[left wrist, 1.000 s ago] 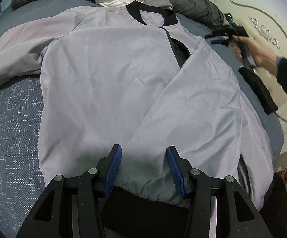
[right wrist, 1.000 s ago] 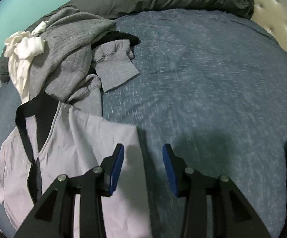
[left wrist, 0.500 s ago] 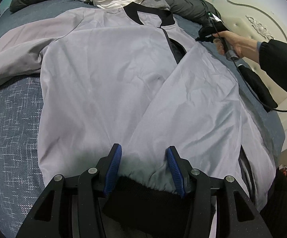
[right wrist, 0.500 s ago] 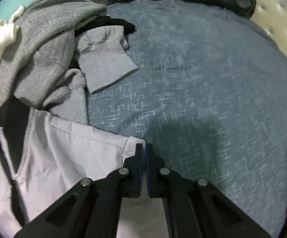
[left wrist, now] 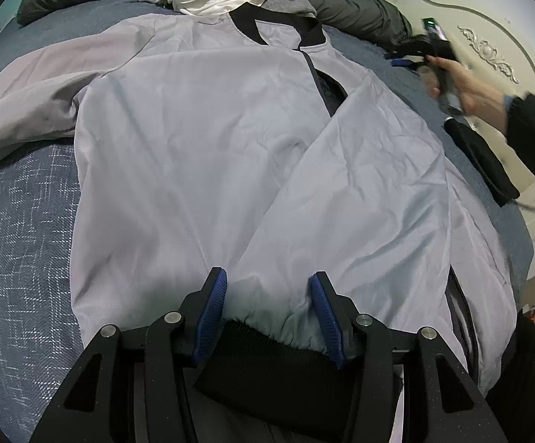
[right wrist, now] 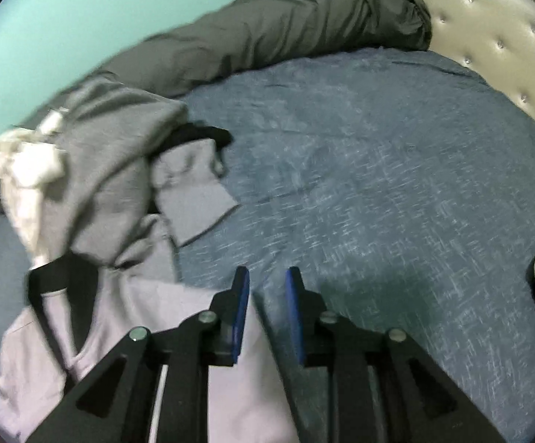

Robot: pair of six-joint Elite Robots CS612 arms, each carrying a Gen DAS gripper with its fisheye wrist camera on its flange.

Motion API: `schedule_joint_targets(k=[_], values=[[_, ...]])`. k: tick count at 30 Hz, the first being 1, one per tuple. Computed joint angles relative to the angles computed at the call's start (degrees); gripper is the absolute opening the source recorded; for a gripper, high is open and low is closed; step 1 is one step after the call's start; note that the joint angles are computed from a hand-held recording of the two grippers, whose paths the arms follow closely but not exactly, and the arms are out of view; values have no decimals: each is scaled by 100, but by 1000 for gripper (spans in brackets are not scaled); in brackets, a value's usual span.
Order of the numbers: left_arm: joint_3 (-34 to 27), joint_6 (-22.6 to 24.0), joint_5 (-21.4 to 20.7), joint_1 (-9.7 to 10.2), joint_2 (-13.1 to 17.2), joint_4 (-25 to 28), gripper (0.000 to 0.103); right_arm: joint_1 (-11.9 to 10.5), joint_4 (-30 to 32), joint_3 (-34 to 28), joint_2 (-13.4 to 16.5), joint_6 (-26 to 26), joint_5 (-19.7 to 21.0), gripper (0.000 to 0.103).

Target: Fold clothes

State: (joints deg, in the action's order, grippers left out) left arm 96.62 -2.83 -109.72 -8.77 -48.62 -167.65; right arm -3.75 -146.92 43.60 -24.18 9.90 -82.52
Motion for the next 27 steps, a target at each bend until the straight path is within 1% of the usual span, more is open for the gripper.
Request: schedule_joint_targets(k=[2,3,6,9,10,11,13,15,19,21,23,26,27], values=[[-1,-3,3,2,-4,9,51,-47,-258,526,-254,-33,298,20],[-3,-6,3,2,-4,13,51,-83,-472,978,-466,-69,459,20],[-12,-15,10,1,-2,28,51,-131,-1002,2084,-974,-229,630,20],[-39,-30,51,-21,13,40,51,-179,-1448,2901,-1332,-466,673,20],[-47,-34,62,-27,16,47,51,-190,-1514,3097,-1420,-494,643,20],[-53,-42,66,-29,16,55,51,-202,-1516,3249,-1500,-457,603,20],[-61,-59,68,-32,19,64,51,-234,-1815,3671,-1693,-121,611,20],[-67,-74,75,-35,25,71,51,-214,-2092,3960,-1828,49,570,20],[-69,-128,114,-49,21,69,51,-74,-2196,4241,-1972,-246,661,20],[-71,-143,134,-59,22,57,51,-9,-2302,4377,-2030,-209,727,20],[-57,-179,130,-57,28,0,51,80,-2253,4464,-2059,-97,745,20],[-24,-229,137,-53,26,-85,51,208,-1837,4436,-2018,-202,680,20],[4,-222,198,-65,6,-114,51,215,-1921,4509,-2050,-54,681,20]])
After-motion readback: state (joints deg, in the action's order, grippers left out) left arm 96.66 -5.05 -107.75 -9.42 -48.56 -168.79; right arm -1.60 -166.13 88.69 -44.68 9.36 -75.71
